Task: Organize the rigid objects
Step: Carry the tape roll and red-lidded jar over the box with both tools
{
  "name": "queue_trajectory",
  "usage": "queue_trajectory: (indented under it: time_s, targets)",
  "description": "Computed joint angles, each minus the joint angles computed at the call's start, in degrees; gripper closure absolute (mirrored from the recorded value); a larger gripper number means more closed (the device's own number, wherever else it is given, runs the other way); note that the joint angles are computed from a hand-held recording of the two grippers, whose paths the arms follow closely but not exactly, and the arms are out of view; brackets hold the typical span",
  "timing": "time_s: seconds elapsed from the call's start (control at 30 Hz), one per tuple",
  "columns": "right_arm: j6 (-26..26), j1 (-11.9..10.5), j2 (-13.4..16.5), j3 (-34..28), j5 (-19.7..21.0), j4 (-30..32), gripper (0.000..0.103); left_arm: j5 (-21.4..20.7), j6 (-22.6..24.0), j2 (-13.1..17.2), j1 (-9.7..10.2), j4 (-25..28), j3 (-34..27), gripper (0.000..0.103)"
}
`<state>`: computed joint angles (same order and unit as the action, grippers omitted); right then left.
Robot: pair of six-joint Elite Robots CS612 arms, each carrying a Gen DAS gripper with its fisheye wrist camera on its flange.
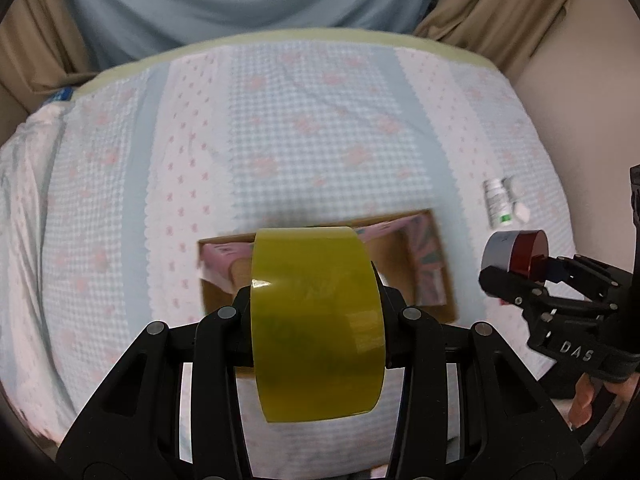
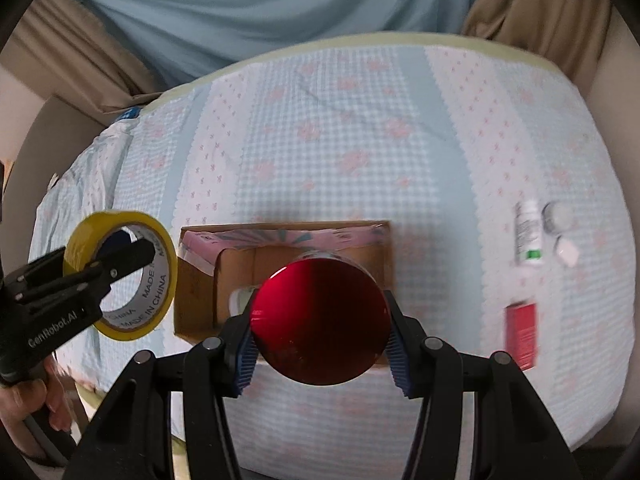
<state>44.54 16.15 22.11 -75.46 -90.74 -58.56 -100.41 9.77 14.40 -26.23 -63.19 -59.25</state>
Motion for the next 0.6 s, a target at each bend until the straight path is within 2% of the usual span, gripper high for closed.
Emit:
queue_trajectory:
  time_s: [0.13, 0.33, 0.6]
  targets:
    - [2.2, 0.5, -0.7, 4.3, 0.0, -1.6, 0.053, -0.3, 1.5, -0.1, 1.45, -1.0, 3.4, 0.066]
    - [4.3, 0.6, -0.8, 9.5, -0.4, -4.1, 0.053, -1.0, 3.7, -0.2, 2.59, -2.0, 8.2, 0.066]
    - [6.8, -0.2, -0.2, 12.6, 0.1, -2.3, 0.053, -1.0, 8.3, -0.6, 2.11, -1.1, 12.2, 0.066]
